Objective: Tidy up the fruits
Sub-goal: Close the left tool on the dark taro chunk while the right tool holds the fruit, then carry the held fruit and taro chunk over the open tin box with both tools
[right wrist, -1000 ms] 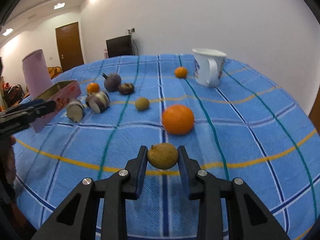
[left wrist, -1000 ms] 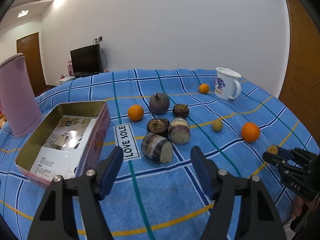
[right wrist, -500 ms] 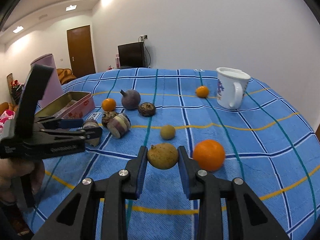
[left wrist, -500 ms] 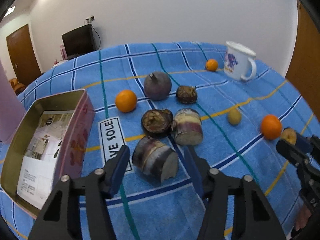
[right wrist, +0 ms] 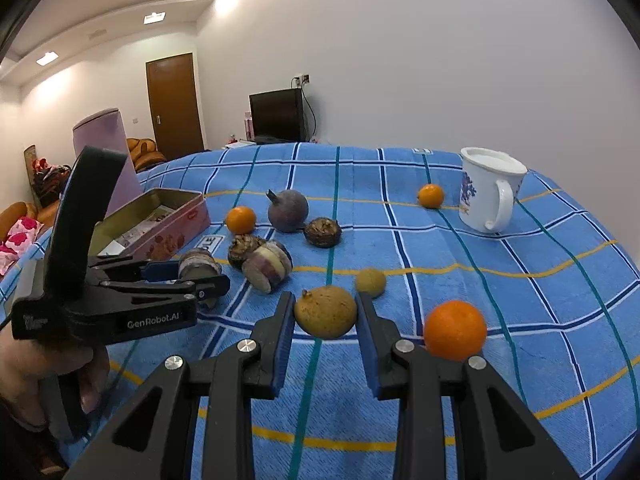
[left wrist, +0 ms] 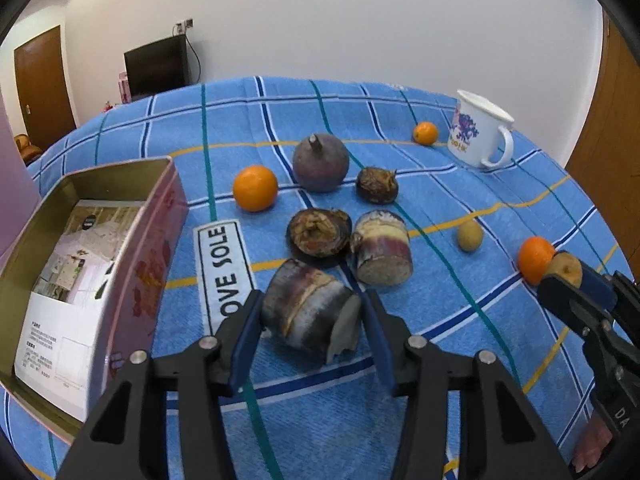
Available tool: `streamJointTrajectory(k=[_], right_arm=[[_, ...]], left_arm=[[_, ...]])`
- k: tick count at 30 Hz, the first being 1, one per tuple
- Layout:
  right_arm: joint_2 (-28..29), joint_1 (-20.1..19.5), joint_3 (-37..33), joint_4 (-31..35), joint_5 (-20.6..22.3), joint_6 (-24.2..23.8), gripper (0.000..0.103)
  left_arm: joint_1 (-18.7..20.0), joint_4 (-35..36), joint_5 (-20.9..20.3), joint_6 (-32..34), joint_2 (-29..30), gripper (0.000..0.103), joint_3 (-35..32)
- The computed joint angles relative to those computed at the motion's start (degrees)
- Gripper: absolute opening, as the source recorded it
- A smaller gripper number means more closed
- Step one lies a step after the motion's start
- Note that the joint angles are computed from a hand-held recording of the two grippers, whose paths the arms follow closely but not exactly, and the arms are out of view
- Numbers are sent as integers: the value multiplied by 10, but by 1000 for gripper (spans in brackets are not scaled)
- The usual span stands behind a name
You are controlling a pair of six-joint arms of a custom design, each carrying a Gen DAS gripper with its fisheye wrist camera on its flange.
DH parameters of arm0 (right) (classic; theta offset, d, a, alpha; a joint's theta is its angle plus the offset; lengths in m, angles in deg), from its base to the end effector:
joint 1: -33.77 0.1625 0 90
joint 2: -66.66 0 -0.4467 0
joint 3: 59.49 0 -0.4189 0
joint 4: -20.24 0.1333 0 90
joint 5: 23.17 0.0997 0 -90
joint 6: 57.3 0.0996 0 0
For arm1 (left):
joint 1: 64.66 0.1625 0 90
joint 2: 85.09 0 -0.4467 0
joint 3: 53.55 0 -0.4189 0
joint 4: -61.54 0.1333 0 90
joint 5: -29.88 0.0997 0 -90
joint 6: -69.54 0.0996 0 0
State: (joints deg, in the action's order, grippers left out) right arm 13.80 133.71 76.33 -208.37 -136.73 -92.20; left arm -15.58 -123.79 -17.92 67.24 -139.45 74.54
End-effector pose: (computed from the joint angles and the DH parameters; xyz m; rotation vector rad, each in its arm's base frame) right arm 0.1702 -0.4297 0.1336 0.6508 -2.2489 1.0944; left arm -0.1746 -0.5071 0.0915 0.6470 2.3977 -0.7912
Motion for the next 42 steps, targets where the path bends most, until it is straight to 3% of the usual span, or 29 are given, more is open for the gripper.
streamJointTrajectory(k=[16, 42], right_arm=[[28, 4, -40, -1, 19, 3, 32], [34, 0, -19, -74, 65, -22, 32]], left_arm=[[-18, -103, 24, 41, 7, 51, 24], [-50, -265, 55, 118, 36, 51, 51]])
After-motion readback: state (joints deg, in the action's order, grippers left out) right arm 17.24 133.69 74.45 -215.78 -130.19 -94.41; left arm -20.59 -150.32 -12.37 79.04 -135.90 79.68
